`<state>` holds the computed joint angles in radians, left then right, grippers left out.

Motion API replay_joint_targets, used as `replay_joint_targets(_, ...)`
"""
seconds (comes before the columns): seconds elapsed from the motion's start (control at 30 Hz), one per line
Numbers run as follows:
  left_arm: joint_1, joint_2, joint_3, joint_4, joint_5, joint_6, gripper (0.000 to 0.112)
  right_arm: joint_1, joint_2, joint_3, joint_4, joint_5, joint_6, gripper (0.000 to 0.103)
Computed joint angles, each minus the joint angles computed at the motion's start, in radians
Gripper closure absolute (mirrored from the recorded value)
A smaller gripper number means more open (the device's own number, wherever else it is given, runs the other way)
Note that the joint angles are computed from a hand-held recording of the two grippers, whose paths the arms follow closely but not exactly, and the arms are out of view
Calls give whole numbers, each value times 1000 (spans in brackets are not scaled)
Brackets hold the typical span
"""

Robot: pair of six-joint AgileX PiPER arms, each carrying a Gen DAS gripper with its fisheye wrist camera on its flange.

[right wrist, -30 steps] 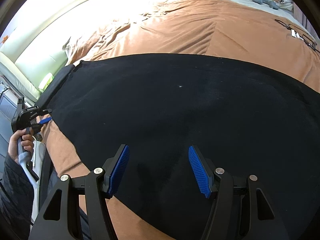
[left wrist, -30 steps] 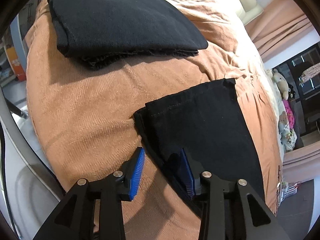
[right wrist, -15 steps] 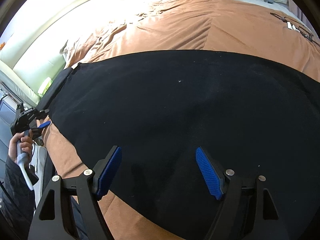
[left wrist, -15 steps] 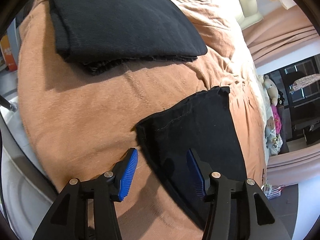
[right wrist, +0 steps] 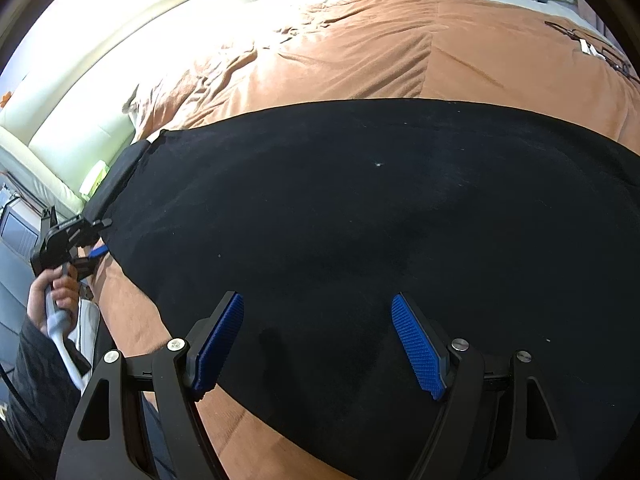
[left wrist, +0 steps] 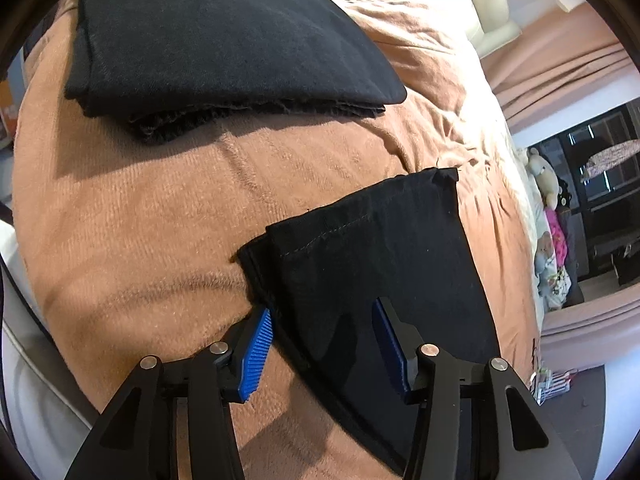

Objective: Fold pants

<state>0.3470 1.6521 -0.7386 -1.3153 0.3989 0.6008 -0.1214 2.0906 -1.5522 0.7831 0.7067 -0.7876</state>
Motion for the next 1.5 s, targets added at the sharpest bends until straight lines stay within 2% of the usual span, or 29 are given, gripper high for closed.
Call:
replay_joint_targets(0.13,30,-11,42,-110,39,79,64,16,7,-9,0,-15,11,27)
replay_joint_targets(0.3,34,10,37,-195,33,160,65,18,28,-28,19,2,9,27)
replay_joint_targets(0.33,24,13,27,-183,5,153,74,20,30,-30,23,5,9,27)
replay_joint_targets(0.37,12,18,16,-134,-34,108,88,21,32,-32,28,9,9,27)
replay_joint_targets(0.4,17,23,11,-125,-32,94,90,21,35,-37,33,16,11,27)
replay_joint_targets(0.47,39,14,20,-173,-5,141,104,26,34,-43,25,12,21,27)
replay_joint_targets(0.67,36,-90,35,-215,4,180,107,73,21,-55,-52,-57,86,28)
replay_joint_targets(0.7,33,-102,29,-200,4,164,107,85,18,-52,-67,-72,97,32)
replay_joint_targets(0.73,29,-112,21,-184,5,146,107,98,18,-51,-84,-86,111,41)
replay_joint_targets(0.93,8,-160,-8,-121,3,75,107,170,74,-101,-198,-84,238,65)
replay_joint_targets(1.07,15,-161,-16,-118,21,69,107,226,79,-73,-248,-97,254,65)
replay_joint_targets(1.13,18,-158,-17,-127,26,78,107,228,80,-81,-223,-60,233,67)
replay_joint_targets(1.2,18,-153,-19,-128,24,83,107,218,94,-118,-194,-6,208,79)
replay_joint_targets(1.23,20,-152,-19,-127,26,82,107,210,109,-156,-188,25,218,79)
replay_joint_targets(1.4,35,-145,-14,-136,43,101,107,195,161,-274,-283,35,332,79)
replay_joint_targets(1.5,40,-138,-15,-134,49,101,107,188,235,-415,-356,87,414,79)
